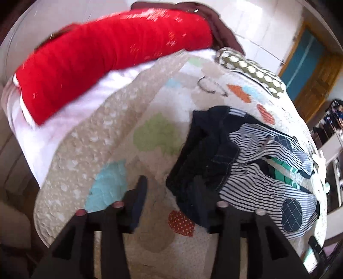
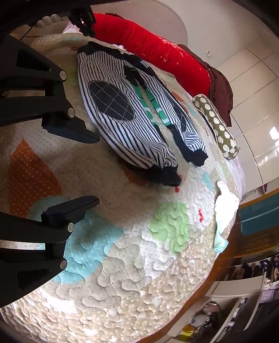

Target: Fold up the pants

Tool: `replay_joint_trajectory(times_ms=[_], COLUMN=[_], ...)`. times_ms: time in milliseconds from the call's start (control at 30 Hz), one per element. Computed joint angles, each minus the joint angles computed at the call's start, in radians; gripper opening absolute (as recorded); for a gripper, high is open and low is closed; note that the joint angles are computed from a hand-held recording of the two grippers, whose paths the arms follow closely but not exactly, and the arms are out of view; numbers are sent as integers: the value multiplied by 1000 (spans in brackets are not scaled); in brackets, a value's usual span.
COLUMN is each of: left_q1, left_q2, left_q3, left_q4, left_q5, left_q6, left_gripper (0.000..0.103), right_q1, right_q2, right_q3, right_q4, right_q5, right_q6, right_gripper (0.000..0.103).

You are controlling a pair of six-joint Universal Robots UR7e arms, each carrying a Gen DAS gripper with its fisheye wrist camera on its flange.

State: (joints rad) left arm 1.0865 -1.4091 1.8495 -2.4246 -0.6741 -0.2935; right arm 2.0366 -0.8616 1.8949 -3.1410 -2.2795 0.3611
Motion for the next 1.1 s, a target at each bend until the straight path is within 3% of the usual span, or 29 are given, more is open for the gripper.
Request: replay_joint_trajectory(times_ms=[200, 300, 433, 533, 667, 933, 1100], left_q1=[-32, -27, -10, 20, 58, 91, 101], left_q2=[78, 154, 289, 388, 481, 566, 605], left_q3=[-49, -140, -271, -401, -557, -688, -733], left_q4=[-34, -55, -96, -21, 77, 172, 219], left_q5=[-21, -90, -102, -105, -124, -147, -140], left_q6=[173, 275, 435, 458, 447, 522, 558], left_gripper=[49, 49, 50, 50, 50, 50, 50], right_q1=[-13, -26, -32, -36, -54, -95, -108], right_q2=[12, 18, 73, 163, 294, 501, 556], right_q3=[-43, -104, -280, -469, -725, -1089, -1181], right_q4=[14, 69, 150, 230, 382, 597, 674], right_q5=[13, 22, -18, -71, -101, -142, -142], right_q6=[-61, -105, -274, -444, -589, -696, -706], right_gripper=[58, 58, 71, 72, 72, 72, 72])
